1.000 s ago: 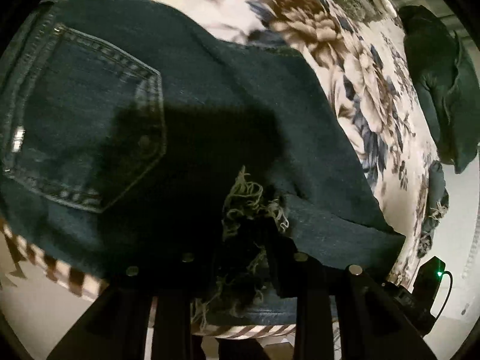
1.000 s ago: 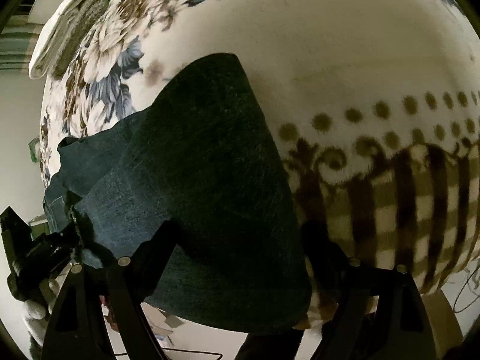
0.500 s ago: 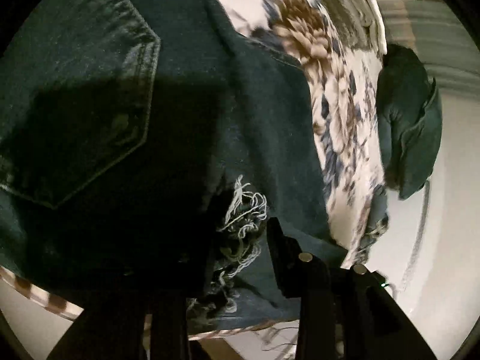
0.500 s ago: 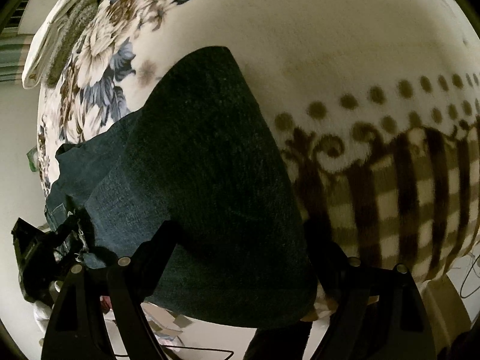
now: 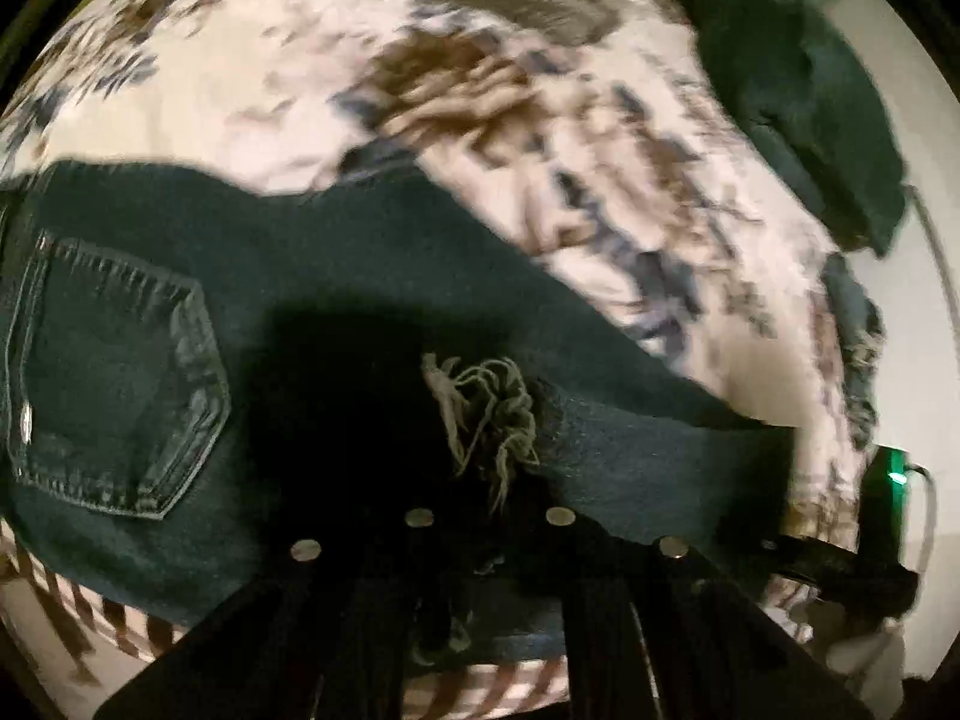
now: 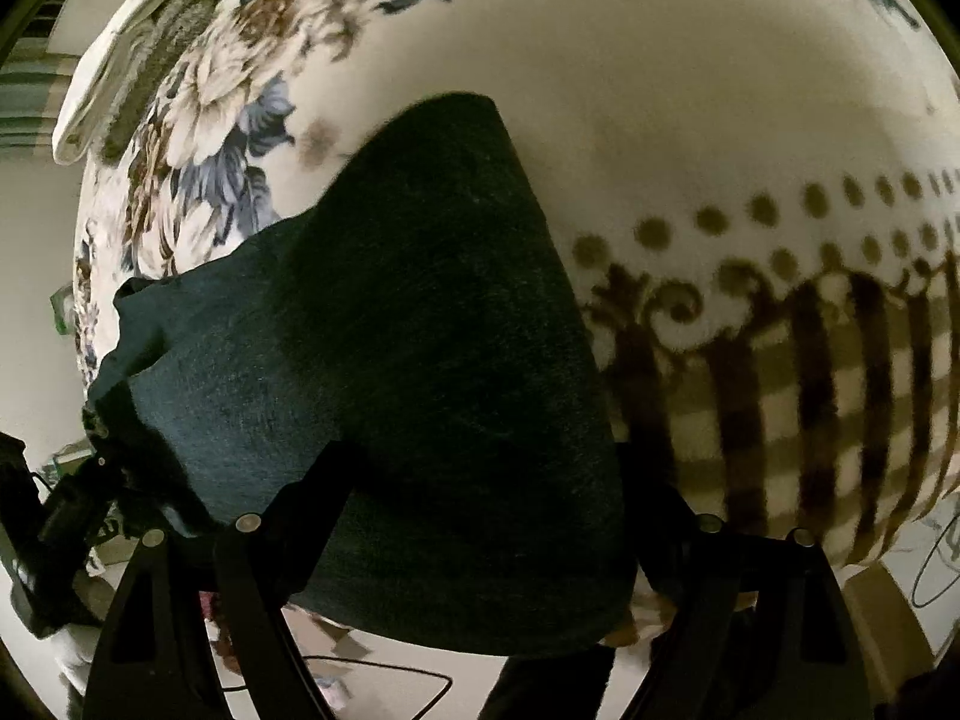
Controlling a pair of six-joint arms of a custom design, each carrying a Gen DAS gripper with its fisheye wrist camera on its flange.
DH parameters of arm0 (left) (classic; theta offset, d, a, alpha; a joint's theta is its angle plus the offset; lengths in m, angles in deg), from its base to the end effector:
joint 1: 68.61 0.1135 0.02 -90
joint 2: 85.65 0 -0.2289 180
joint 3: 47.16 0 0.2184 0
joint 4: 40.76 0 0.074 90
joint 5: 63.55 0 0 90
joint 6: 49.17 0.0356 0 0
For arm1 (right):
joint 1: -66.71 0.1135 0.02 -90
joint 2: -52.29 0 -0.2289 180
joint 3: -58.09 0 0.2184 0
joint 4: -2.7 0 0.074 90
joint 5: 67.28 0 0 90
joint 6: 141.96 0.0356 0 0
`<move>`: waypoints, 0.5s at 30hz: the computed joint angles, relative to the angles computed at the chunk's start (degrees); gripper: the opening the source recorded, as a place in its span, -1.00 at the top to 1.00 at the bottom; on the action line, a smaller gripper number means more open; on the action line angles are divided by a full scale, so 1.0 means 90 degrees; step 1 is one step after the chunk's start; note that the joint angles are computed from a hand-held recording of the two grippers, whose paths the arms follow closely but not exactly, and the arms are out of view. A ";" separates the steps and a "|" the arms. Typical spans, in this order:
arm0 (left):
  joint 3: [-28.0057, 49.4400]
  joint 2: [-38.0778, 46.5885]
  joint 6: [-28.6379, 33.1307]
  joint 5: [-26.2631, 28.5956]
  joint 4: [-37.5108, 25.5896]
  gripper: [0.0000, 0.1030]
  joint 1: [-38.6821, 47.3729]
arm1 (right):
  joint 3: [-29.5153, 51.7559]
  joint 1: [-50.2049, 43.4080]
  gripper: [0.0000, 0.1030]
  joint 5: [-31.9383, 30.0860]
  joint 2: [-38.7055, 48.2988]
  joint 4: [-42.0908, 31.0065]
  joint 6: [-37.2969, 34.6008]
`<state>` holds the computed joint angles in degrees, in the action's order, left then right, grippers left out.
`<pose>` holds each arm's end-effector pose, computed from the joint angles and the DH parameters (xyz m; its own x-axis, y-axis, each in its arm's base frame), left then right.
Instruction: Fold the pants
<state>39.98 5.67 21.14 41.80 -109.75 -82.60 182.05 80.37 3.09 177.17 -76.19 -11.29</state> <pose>0.2640 -0.0755 0.2227 -0.9781 -0.0912 -0.1872 -0.0234 0.9415 -0.3361 0.3745 0.1033 0.1919 -0.9080 0.4110 0.0813 0.4108 0.8350 0.3661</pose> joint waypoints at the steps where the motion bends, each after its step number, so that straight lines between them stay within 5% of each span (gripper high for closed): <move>1: -0.0149 0.0031 -0.0002 0.0033 0.0044 0.82 0.0082 | 0.0130 0.0045 -0.68 0.0085 0.0051 -0.0107 0.0011; 6: -0.0578 -0.0469 -0.0318 0.0351 -0.0199 0.72 0.0700 | 0.0700 0.0272 -0.68 0.0911 0.0012 -0.0687 -0.0038; 9: -0.0448 -0.1001 -0.0593 0.0103 -0.0603 0.19 0.1053 | 0.1114 0.0564 -0.68 0.1734 -0.0198 -0.1035 -0.0023; 11: -0.0509 -0.1375 -0.0718 0.0092 -0.0675 -0.38 0.1384 | 0.1378 0.0794 -0.68 0.1986 -0.0339 -0.1119 0.0080; 15: -0.0490 -0.1922 -0.0593 -0.0490 -0.1078 -0.50 0.1939 | 0.1340 0.1320 -0.49 0.1116 -0.0430 -0.0186 0.0335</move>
